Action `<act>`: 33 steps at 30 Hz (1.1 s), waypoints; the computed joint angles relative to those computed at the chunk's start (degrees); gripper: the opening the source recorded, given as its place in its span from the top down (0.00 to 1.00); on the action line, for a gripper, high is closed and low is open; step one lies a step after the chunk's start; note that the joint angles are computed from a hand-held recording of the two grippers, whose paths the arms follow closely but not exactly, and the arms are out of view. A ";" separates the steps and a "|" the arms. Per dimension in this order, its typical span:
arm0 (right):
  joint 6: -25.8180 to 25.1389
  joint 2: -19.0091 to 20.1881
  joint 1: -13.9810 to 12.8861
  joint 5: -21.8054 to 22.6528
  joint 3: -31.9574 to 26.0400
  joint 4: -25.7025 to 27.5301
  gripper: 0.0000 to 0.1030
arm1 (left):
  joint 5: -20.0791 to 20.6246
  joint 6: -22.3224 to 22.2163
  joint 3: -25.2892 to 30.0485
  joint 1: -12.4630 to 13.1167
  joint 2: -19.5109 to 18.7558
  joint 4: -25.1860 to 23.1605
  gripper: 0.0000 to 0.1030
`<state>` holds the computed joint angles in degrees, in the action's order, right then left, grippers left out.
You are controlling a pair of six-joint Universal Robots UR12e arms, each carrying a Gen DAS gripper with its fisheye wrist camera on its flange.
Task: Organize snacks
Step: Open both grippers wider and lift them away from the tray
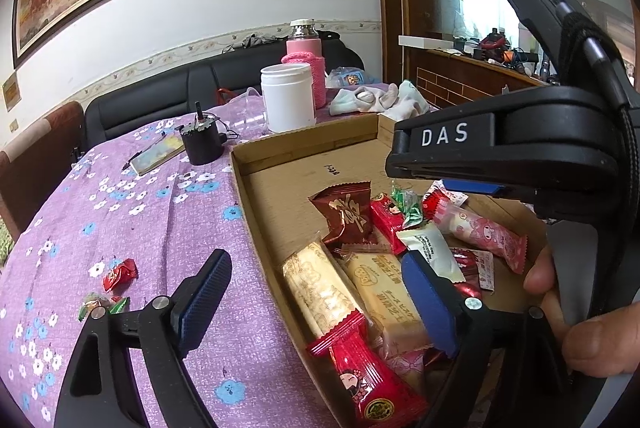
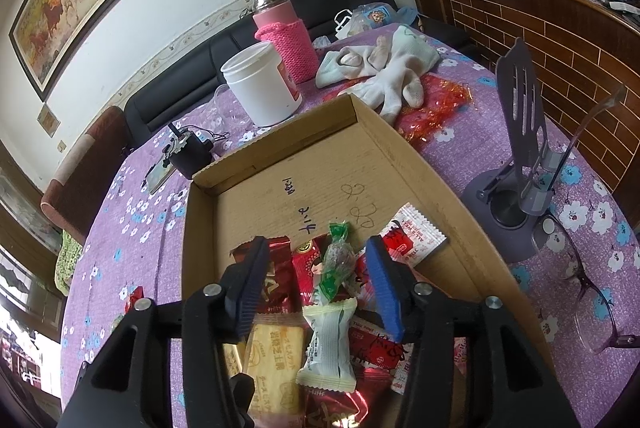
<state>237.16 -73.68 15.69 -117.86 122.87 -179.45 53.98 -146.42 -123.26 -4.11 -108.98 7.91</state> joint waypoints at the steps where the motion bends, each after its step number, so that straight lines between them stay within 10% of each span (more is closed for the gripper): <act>1: 0.02 0.00 0.01 -0.06 0.00 -0.02 0.51 | 0.03 -0.17 0.08 -0.01 -0.04 -0.05 0.12; 33: 0.86 -0.58 2.04 -7.61 -0.44 1.81 0.37 | 3.58 -7.05 1.07 0.51 -1.01 5.63 0.08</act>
<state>238.03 -74.26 17.72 -125.47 122.42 -177.65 57.56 -153.47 -122.19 -3.60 -110.00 13.54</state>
